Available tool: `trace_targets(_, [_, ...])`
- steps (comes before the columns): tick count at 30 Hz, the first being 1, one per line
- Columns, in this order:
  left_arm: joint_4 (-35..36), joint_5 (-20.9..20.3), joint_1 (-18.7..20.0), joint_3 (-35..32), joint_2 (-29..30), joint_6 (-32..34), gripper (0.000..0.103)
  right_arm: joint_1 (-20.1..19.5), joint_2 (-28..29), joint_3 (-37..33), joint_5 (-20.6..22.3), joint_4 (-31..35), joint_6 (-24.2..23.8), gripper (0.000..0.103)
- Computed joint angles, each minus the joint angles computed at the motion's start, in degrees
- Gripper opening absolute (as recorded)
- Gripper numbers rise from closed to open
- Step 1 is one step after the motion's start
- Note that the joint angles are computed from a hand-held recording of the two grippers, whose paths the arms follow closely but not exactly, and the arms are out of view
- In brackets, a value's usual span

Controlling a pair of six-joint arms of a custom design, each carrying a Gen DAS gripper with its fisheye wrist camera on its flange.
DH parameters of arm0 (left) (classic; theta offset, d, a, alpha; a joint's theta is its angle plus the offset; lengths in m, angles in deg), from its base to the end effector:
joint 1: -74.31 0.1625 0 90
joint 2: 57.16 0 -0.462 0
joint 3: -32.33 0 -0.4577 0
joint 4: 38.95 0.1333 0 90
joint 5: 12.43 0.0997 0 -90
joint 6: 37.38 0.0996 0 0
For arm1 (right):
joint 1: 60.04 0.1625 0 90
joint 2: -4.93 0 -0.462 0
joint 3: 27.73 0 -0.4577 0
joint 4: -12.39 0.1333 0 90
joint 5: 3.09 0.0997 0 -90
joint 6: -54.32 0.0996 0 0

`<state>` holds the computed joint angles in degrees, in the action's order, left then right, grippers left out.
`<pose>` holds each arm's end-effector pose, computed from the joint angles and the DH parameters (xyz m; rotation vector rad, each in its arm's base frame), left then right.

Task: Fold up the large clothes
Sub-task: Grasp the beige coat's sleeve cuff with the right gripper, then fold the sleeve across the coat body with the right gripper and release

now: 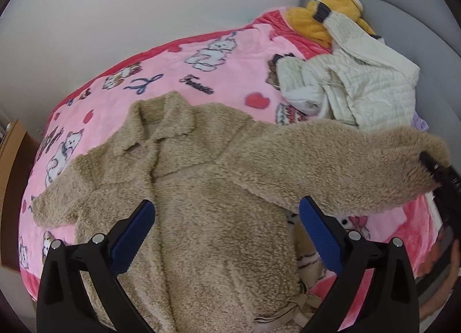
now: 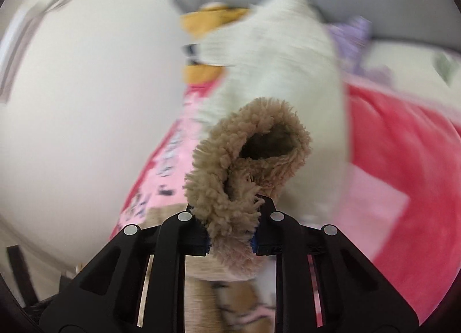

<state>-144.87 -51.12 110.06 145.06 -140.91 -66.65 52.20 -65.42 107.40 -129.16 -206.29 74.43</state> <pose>-0.3099 -0.4831 0.3168 0.6147 2.1961 -0.5340 0.2457 -0.4036 0.2376 -0.4496 -2.4463 1.7042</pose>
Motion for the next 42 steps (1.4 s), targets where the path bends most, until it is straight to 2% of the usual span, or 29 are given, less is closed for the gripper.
trace_targets(3, [2.7,2.4,1.3,-0.4,-2.3,-2.2,0.098,3.7,2.7,-7.2,2.7,5.9,-4.3,0.018])
trace_targets(4, [4.1,3.2,2.1,-0.8,-3.1,-3.2,0.098,4.8,4.4,-11.0,5.2,9.8,-5.5,0.018])
trace_targets(7, [6.9,6.0,4.3,-1.4,-5.7,-4.5,0.098,7.5,10.2,-20.1,7.8,17.1,-8.8,0.018])
trace_targets(8, [8.1,7.5,5.4,-1.8,-6.8,-4.8,0.098,8.5,14.1,-25.2,9.3,20.1,-10.6,0.018])
trace_targets(12, [9.3,11.6,9.9,-3.0,-10.4,-2.9,0.098,10.6,25.8,-39.5,15.2,27.0,-12.4,0.018])
trace_targets(15, [7.9,14.2,14.5,-4.3,-12.6,0.8,0.098,12.1,35.6,-51.9,17.4,35.8,-13.6,0.018])
trace_targets(17, [6.4,15.3,17.3,-5.0,-13.6,3.6,0.098,13.1,41.7,-59.7,17.1,43.0,-12.9,0.018])
trace_targets(21, [-1.4,16.1,23.7,-5.5,-15.3,13.3,0.098,14.3,54.4,-74.1,15.8,55.7,-13.1,0.018])
trace_targets(23, [-3.7,16.9,26.2,-5.8,-15.0,16.5,0.098,15.2,61.2,-82.9,12.3,64.2,-15.0,0.018])
trace_targets(24, [-5.3,17.3,27.9,-6.0,-15.0,18.7,0.098,15.1,63.3,-85.5,11.2,66.5,-15.6,0.018])
trace_targets(26, [-7.8,17.5,30.1,-6.4,-14.7,21.0,0.098,16.2,68.4,-91.7,7.4,72.2,-14.5,0.018])
trace_targets(30, [-8.3,16.1,33.2,-7.5,-14.8,21.3,0.098,16.0,71.8,-94.2,3.9,76.7,-14.1,0.018])
trace_targets(33, [-8.4,16.0,34.8,-7.9,-14.7,22.0,0.098,16.1,75.0,-98.4,-0.1,80.6,-17.7,0.02])
trace_targets(35, [-8.9,16.0,35.5,-8.1,-14.4,22.8,0.098,16.3,76.3,-99.9,-1.9,81.3,-20.5,0.026])
trace_targets(36, [-9.0,16.2,35.8,-8.5,-14.3,23.1,0.098,16.2,75.5,-98.9,-1.3,80.6,-21.2,0.034])
trace_targets(37, [-8.9,16.3,35.9,-8.9,-14.2,23.1,0.098,16.1,73.8,-96.3,1.8,79.2,-20.6,0.051])
trace_targets(39, [-8.9,15.5,35.8,-10.2,-14.1,23.3,0.098,15.7,70.6,-91.8,7.3,74.5,-18.8,0.064])
trace_targets(41, [-10.7,14.6,35.1,-11.2,-13.8,25.9,0.098,16.2,66.9,-86.4,8.7,68.7,-16.5,0.069])
trace_targets(42, [-13.1,14.6,34.3,-11.5,-13.3,29.2,0.098,16.6,64.9,-83.7,8.6,65.9,-15.0,0.076])
